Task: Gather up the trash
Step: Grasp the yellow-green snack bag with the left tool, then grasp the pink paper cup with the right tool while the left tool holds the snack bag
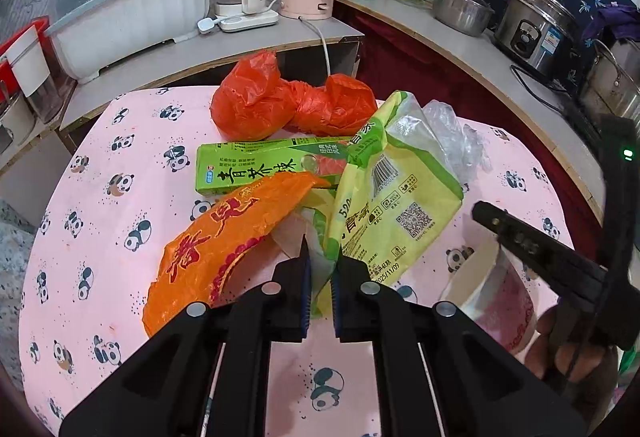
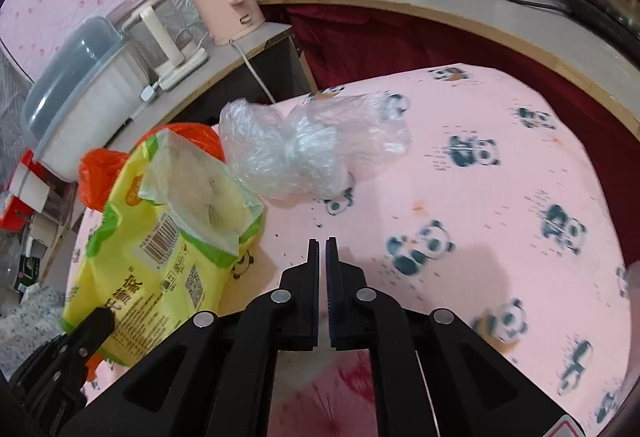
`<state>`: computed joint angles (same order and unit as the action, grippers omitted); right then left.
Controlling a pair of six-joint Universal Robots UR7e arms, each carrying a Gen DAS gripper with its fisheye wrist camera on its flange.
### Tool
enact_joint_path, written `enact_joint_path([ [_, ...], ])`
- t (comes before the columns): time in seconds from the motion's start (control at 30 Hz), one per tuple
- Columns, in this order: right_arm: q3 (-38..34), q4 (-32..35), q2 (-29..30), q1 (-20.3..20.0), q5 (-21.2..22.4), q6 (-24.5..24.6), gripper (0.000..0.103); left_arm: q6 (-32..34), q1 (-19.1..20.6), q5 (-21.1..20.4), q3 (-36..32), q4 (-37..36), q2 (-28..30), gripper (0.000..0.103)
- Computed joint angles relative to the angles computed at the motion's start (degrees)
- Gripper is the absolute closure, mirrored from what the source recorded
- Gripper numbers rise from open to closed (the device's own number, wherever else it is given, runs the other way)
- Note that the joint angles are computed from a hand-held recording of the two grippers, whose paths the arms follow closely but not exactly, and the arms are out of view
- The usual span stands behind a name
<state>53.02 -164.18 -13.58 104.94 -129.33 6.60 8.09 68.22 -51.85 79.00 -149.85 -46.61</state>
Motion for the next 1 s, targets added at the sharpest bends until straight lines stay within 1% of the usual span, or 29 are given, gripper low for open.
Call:
enact_joint_path([
  [0.1,7.2,-4.5,-4.1,0.6,-0.7,0.5,0.087,-0.6,-0.5,-0.2,1.8,0.3,-1.1,0.096],
  [0.13,9.3,-6.0,-5.1,0.9,-1.3,0.8,0.078,-0.9,-0.6,-0.2,2.3,0.5,-1.5,0.096],
  [0.17,11.4,-7.5,-6.2,1.2,-1.8,1.4,0.066,-1.5,-0.8,-0.5,3.0,0.9,-2.1,0.096],
  [0.23,15.6,-10.6,-8.0,1.6,-1.8,2.3,0.057,-2.1,-1.0,-0.9,4.4,1.3,-3.0,0.096],
  [0.33,20.9,-14.4,-9.9,2.5,-2.1,2.7,0.055,-3.1,-1.4,-1.8,6.7,2.3,-4.6,0.096],
  [0.43,25.0,-16.9,-11.3,3.3,-2.4,4.2,0.055,-3.7,-1.8,-2.6,8.8,3.0,-6.1,0.096],
  [0.5,27.0,-17.2,-12.2,3.5,-1.7,5.7,0.054,-4.6,-2.0,-3.9,10.1,4.1,-7.2,0.096],
  [0.57,28.7,-17.6,-12.7,3.9,-1.9,6.5,0.054,-5.4,-2.3,-5.2,11.5,5.1,-8.2,0.096],
  [0.6,29.4,-17.9,-12.9,4.2,-2.3,6.5,0.053,-5.6,-2.5,-5.5,12.3,5.3,-8.7,0.096],
  [0.67,30.7,-18.7,-13.1,4.7,-3.6,6.9,0.045,-5.4,-3.1,-5.4,14.0,5.0,-9.5,0.096],
  [0.8,32.6,-19.1,-13.3,5.4,-7.7,9.3,0.043,-5.1,-4.2,-5.0,17.1,4.8,-10.9,0.096],
  [0.83,33.5,-20.1,-13.5,5.4,-8.0,9.9,0.042,-5.0,-4.5,-4.9,18.0,4.7,-11.3,0.096],
  [0.93,35.1,-22.8,-13.5,5.8,-9.7,10.7,0.035,-5.3,-5.1,-5.1,19.7,5.0,-12.4,0.096],
  [1.0,35.5,-23.3,-13.3,6.1,-10.9,10.8,0.034,-5.5,-5.5,-5.0,20.7,5.0,-13.0,0.096],
])
